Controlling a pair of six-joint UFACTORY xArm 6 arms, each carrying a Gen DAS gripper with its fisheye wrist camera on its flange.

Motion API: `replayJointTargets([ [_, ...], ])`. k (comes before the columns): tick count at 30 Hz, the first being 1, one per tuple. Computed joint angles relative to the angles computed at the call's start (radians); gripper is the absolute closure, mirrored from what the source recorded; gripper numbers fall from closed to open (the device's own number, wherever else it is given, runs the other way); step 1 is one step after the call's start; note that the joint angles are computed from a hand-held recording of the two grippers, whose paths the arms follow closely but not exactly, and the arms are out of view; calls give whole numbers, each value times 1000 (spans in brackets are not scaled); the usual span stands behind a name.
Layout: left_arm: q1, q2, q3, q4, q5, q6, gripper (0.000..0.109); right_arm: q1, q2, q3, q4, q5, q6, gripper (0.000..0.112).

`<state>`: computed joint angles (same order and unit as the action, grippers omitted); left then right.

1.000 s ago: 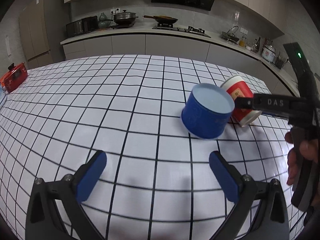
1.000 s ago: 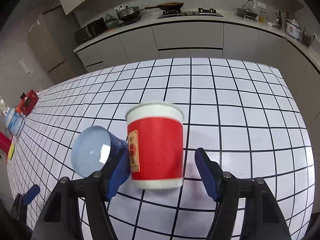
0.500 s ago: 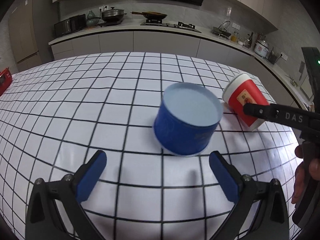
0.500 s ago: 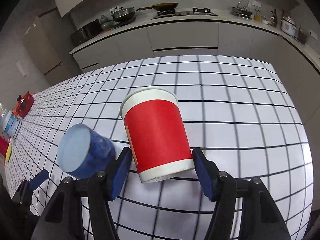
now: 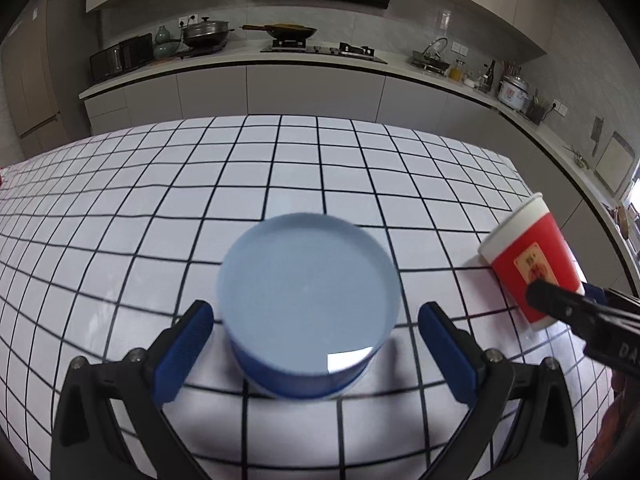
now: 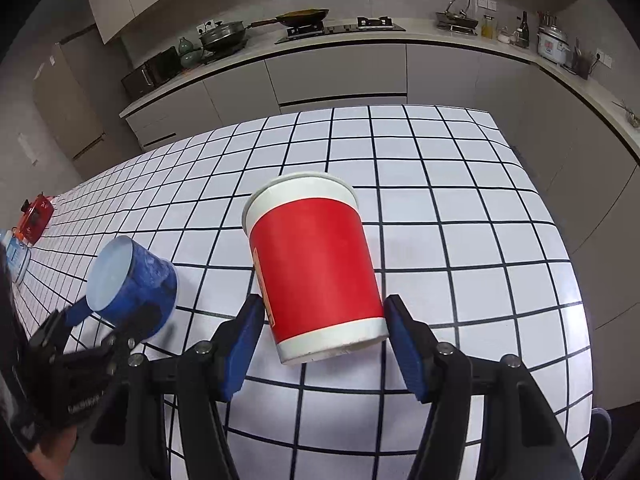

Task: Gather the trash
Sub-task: 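Grasp the blue tin with the left gripper while the right gripper grasps the red paper cup, then carry the blue tin and red cup over the bin with both grippers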

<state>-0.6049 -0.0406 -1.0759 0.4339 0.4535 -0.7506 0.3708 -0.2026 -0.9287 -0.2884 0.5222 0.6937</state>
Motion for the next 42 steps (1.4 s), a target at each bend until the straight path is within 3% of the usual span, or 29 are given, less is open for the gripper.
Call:
replayJointTargets([
  [6,-5,44,-55,-30,38,36,6,10,-42,30,-3,1,3,49],
  [7,-7,42,-55,-26,44,34,13,12,-46,32,-6,0,5,49],
  [8,-7,41,-55,-23,46,35,32,13,-50,33,-7,0,4,49],
  [15,-20,-39,9,26,14,-3,31,29,-73,40,-11,0,-2,49],
  [22,-43,-132,64,111,33,-73,31,48,-116,68,-20,-4,-1,50],
  [30,-79,-151,81,168,62,-143,31,62,-166,126,51,-4,-76,50],
  [32,-79,-159,95,165,64,-151,31,67,-161,131,110,-13,-133,49],
  [35,-72,-165,109,153,70,-143,31,70,-116,97,9,1,-83,27],
  [39,-62,-176,126,136,78,-132,31,60,-35,38,77,2,-158,27],
  [40,-61,-176,125,133,79,-128,31,62,-9,14,103,27,-193,27],
  [41,-61,-178,128,135,80,-127,31,62,1,6,140,31,-230,43],
  [42,-62,-178,126,137,83,-127,31,62,0,12,168,13,-253,52],
])
